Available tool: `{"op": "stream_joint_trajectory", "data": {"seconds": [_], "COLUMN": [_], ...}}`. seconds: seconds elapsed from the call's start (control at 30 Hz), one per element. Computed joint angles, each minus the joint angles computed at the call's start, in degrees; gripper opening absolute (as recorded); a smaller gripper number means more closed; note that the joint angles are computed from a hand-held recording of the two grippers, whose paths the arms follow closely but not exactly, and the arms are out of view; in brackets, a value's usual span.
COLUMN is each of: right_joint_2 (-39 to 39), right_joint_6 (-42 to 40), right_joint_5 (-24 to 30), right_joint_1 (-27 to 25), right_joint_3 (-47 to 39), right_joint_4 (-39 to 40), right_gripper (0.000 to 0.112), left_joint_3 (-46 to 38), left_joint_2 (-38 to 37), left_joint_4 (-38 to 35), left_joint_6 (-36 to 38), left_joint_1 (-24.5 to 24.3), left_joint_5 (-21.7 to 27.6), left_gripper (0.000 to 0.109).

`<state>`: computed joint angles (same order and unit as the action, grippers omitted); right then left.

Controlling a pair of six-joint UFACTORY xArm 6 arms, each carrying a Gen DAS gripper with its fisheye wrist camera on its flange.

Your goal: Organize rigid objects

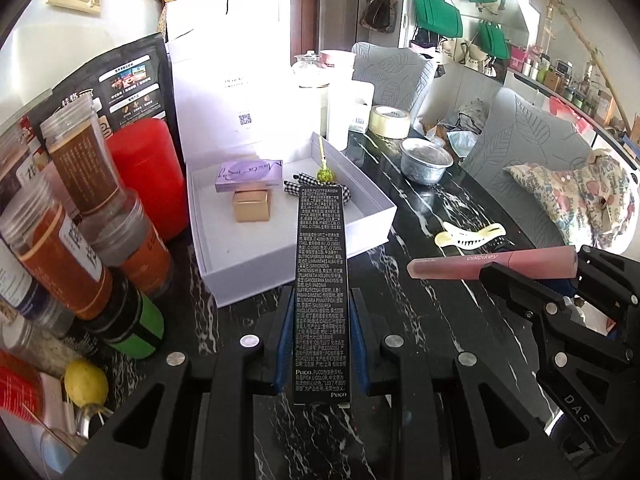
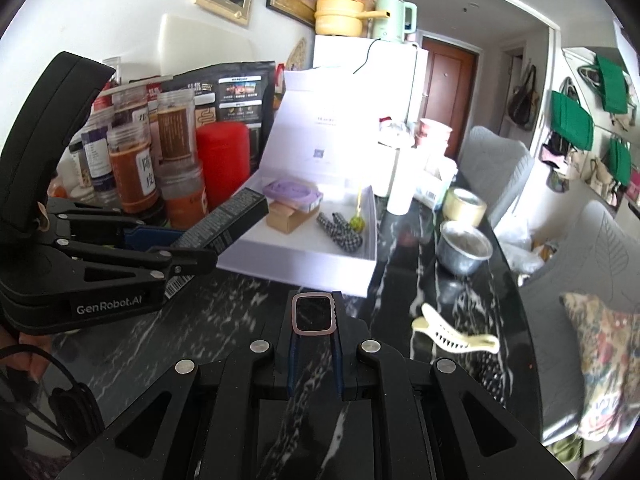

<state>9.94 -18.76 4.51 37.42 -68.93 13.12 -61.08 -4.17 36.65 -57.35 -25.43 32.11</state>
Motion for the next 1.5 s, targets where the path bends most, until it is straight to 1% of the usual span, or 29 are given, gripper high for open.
{"op": "stream_joint_trajectory", "data": {"seconds": [0.1, 0.2, 0.33, 0.5, 0.8, 1.0, 1.27, 1.5], "right_joint_2": [1.31, 2.94, 5.41, 8.45, 14.32, 19.69, 27.14, 35.0], "right_joint_6": [0.54, -4.63, -3.77, -5.03, -4.7, -4.11, -2.83, -2.84], "right_joint_5": [0.43, 1.44, 1.96, 3.22, 5.89, 8.11, 11.97, 16.47], "right_joint_1": [-0.19, 0.18, -0.12, -0.36, -1.18, -1.96, -2.88, -3.25], "right_joint_3": [-2.27, -5.26, -8.71, -13.43, -22.53, -31.14, -43.26, -56.58], "right_joint_4": [-1.38, 3.69, 2.23, 3.3, 2.53, 1.6, -0.27, -0.75], "right_gripper": [0.013, 0.013, 0.013, 0.013, 0.013, 0.013, 0.013, 0.013], "left_joint_3": [-1.28, -2.82, -5.11, -7.51, -12.59, -16.59, -22.3, -26.49], "left_joint_2": [0.94, 2.13, 3.84, 5.92, 10.01, 12.78, 17.17, 20.58], "left_joint_4": [-0.7, -2.28, -2.83, -4.48, -6.43, -5.75, -6.82, -7.17], "left_joint_6": [1.21, 3.1, 4.69, 6.78, 9.18, 8.73, 9.82, 10.07], "left_joint_1": [0.69, 1.61, 2.63, 4.08, 6.31, 7.83, 9.59, 11.24], "left_joint_5": [-0.06, -0.5, -0.54, -1.55, -1.6, -1.09, -0.29, 0.26], "left_gripper": [0.025, 0.025, 0.025, 0.025, 0.025, 0.025, 0.025, 0.025]}}
